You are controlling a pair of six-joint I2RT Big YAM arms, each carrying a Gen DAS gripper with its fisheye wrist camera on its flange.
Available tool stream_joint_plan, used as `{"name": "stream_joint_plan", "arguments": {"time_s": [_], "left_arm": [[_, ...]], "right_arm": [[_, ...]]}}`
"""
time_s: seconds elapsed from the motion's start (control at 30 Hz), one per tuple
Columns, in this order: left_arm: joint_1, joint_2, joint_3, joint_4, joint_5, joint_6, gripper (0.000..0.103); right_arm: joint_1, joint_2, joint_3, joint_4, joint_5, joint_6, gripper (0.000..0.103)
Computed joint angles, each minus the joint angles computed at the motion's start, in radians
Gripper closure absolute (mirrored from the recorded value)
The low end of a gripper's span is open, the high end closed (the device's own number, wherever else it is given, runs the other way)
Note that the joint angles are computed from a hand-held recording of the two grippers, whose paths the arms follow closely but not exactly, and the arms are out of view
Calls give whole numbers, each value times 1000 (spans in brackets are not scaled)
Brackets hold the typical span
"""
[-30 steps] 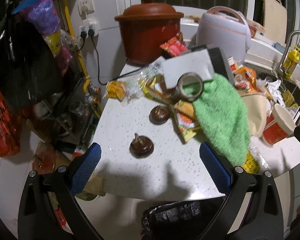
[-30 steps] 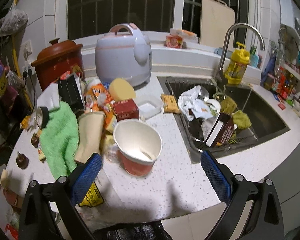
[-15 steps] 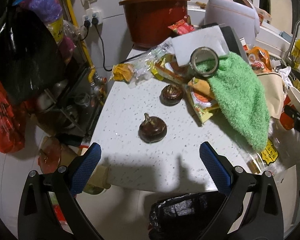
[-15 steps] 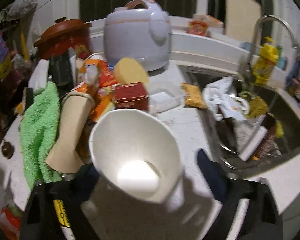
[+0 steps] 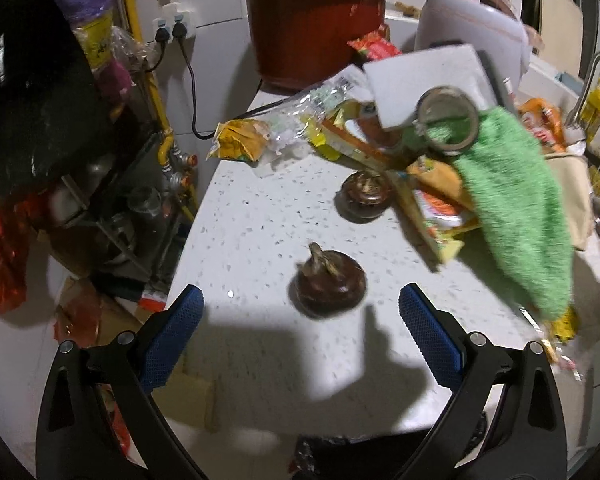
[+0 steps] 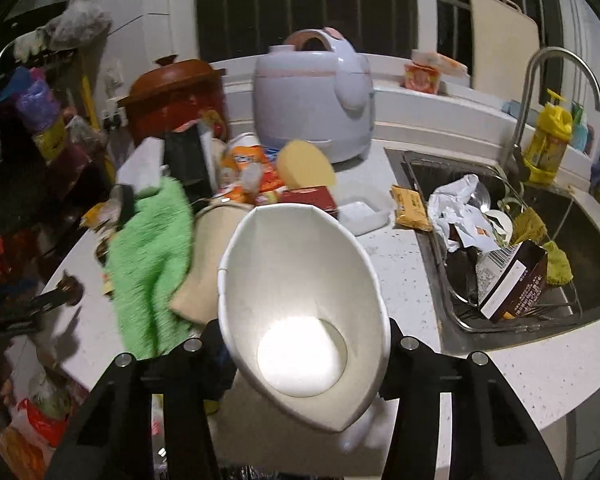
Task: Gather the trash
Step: 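Grasp a small brown round object with the left tool while the right lifts the white cup, then lower both tools into the black trash bag and release the brown object and white cup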
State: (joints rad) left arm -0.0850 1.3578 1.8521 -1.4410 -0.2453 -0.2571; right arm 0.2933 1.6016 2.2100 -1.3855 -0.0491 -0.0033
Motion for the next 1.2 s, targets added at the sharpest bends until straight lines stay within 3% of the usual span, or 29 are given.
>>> {"name": "stream_joint_plan", "arguments": {"time_s": [0.17,0.23,0.3,0.33,0.6,0.83,1.03,1.2], "left_arm": [[7,47,11,2,-15,9,14],[15,43,0,19,28,17,41],[26,41,-1,24,70,0,54],[21,42,1,20,56,-3,64],[12,20,-23,31,49,-14,64],[28,-36,-46,31,124,-59,64],[-48,-175,-90,-58,201,-4,64],[-146,-247,-241,-134,308,-13,64]], "right_arm": [[22,-20,-6,-20,-15,7,52],[28,-21,1,-30,-21,9,52],[34,-21,10,-38,-25,8,51],[37,-22,11,-38,-25,7,51],[69,-24,21,-44,-42,-4,51],[103,-26,46,-61,-72,-33,51],[125,-77,10,-216,-210,-165,51],[142,-156,-177,-301,-209,-240,51]]}}
